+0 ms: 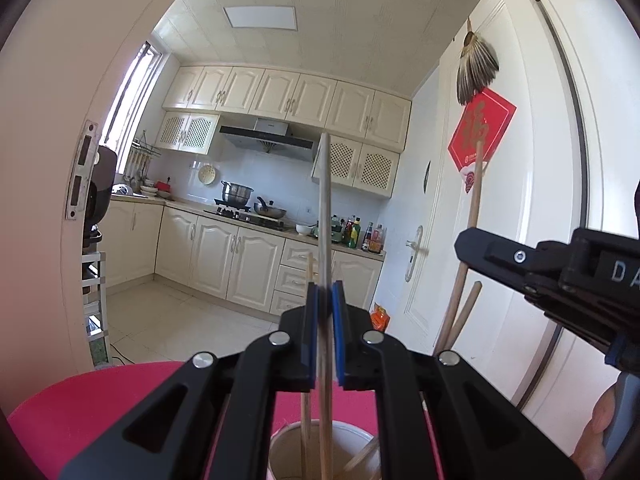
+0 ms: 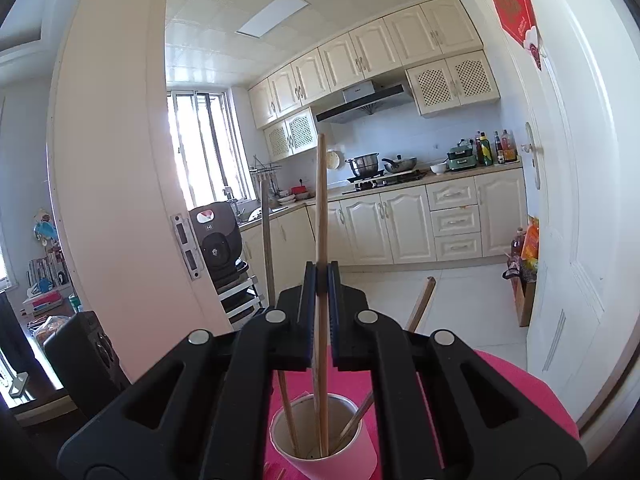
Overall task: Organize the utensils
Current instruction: 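Raise the chopstick with the right tool and release it into the cup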
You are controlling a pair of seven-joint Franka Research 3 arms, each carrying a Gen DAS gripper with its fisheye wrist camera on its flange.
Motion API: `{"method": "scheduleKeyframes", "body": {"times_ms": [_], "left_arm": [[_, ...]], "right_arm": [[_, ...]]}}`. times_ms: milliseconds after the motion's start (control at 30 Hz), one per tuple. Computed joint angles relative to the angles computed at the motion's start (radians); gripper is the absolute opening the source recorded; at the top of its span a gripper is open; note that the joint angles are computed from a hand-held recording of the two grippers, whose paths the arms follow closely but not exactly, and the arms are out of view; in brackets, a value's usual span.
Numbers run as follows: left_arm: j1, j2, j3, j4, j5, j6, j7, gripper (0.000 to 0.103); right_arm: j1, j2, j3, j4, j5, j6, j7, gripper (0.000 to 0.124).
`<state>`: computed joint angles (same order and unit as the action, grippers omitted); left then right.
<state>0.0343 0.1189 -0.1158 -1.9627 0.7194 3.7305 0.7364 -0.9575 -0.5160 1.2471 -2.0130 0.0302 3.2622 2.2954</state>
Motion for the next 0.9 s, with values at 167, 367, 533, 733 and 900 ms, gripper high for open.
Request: {"method": "scheduleKeyframes", "body": {"times_ms": [167, 367, 533, 733, 900], "left_arm": [[0.029, -0.018, 0.003, 0.015, 0.14, -0.003, -0.108, 0.007], [0.043, -0.043, 0.015, 0.025, 0.28, -0.008, -0.207, 0.022], [0.055, -0.067, 0.031, 0.03, 0.381, -0.014, -0.317, 0.032], [0.063, -0.092, 0.047, 0.035, 0.483, -0.027, -0.411, 0.042], [0.067, -0.118, 0.057, 0.03, 0.542, -0.037, -0.465, 0.051]], "right_arm": [[0.011, -0.003, -0.007, -0.006, -0.001, -0.013, 0.002, 0.006], [0.043, -0.014, -0.032, -0.026, -0.005, -0.031, 0.018, 0.006], [0.068, -0.024, -0.052, -0.04, -0.012, -0.046, 0.034, 0.006], [0.094, -0.025, -0.073, -0.048, -0.029, -0.071, 0.055, 0.007], [0.123, -0.033, -0.095, -0.054, -0.049, -0.099, 0.076, 0.007]]}}
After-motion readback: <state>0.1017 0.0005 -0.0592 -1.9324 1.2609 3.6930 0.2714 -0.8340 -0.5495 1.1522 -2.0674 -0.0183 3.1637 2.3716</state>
